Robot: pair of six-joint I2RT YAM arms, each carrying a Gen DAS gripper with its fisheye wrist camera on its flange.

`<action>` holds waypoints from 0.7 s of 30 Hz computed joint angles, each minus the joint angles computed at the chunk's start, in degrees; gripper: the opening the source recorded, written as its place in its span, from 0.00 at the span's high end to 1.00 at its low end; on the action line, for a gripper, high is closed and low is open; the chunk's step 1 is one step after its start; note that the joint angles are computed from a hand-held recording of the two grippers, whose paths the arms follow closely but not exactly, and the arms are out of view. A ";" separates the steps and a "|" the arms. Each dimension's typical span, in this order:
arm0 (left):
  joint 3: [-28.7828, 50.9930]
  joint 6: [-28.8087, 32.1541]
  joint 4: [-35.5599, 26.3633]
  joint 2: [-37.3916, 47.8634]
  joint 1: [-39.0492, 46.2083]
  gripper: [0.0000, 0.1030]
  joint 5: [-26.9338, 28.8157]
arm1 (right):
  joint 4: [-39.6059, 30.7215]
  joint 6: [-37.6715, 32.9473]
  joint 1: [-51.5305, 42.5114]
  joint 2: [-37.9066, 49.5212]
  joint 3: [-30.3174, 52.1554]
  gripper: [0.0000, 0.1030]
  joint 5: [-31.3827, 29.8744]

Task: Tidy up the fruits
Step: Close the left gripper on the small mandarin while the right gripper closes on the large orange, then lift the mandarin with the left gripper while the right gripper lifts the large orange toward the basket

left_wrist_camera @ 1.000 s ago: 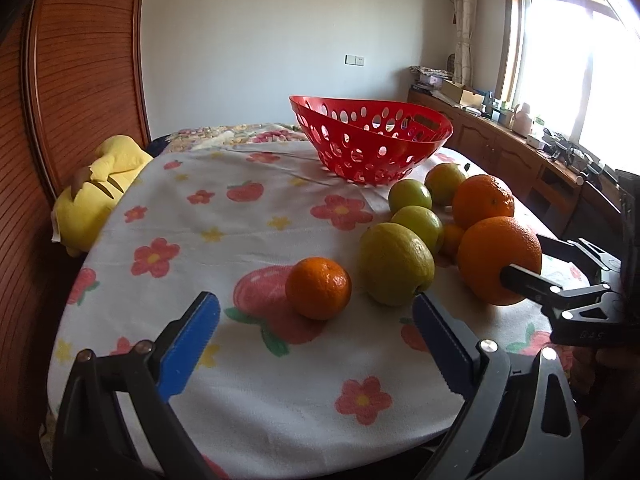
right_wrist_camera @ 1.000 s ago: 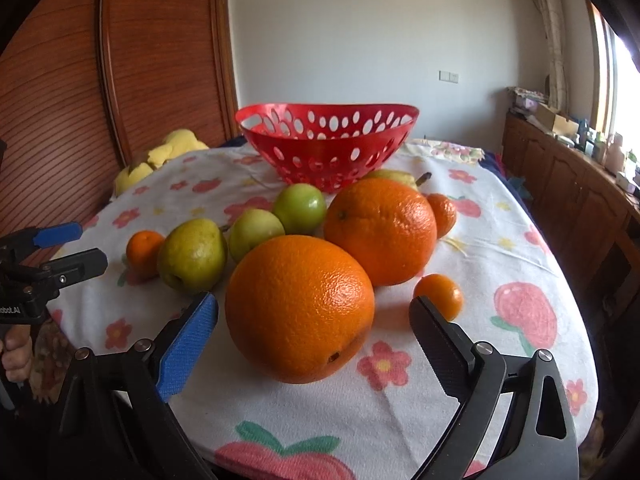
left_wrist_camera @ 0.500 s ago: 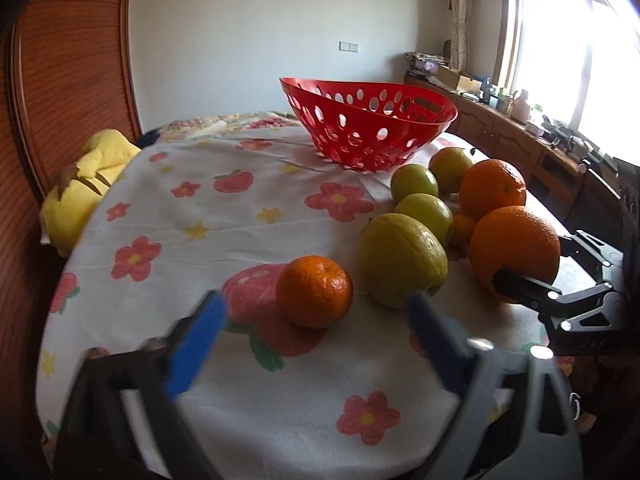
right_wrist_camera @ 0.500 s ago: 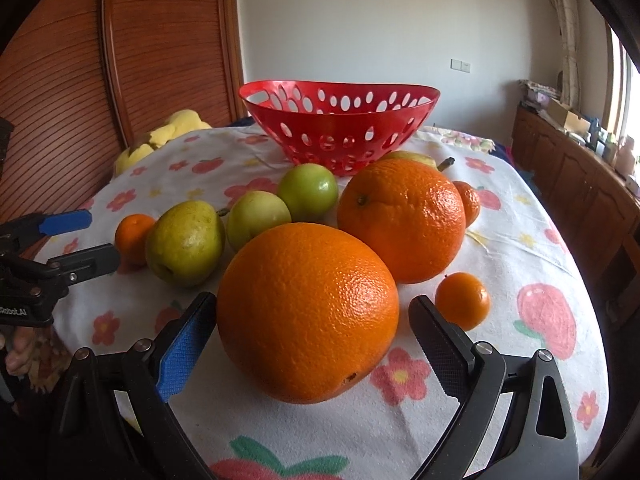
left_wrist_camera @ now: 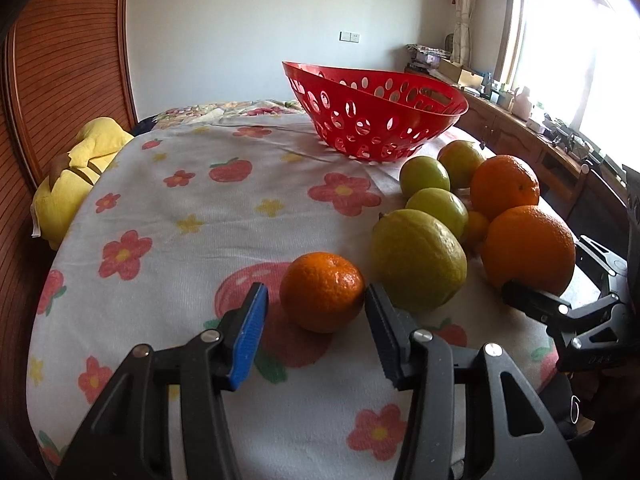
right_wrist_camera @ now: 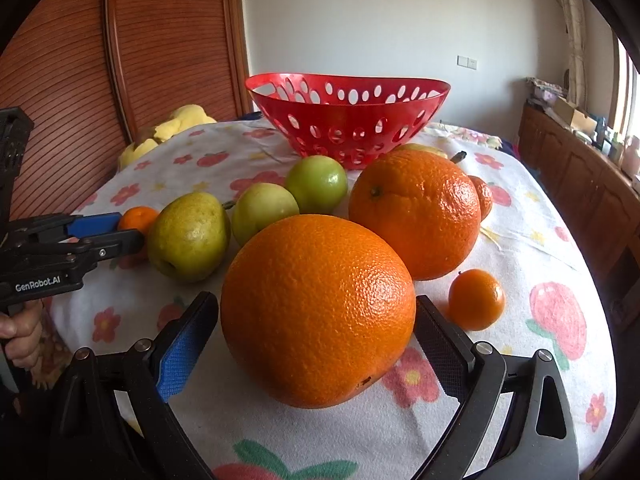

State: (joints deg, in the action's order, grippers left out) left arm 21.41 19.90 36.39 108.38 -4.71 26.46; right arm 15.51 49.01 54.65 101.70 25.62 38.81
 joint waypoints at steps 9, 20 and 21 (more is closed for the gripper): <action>1.68 0.30 -1.95 0.31 -1.86 0.48 -1.84 | -0.04 -0.54 -0.17 0.43 0.34 0.17 0.11; 0.93 1.76 -1.67 0.54 -0.58 0.57 -0.74 | 1.55 -1.18 -0.22 -1.65 -1.82 0.18 -1.22; 0.68 1.78 -1.70 0.12 -0.16 0.57 -0.33 | 2.04 -1.02 -0.19 -2.24 -2.39 0.18 -1.94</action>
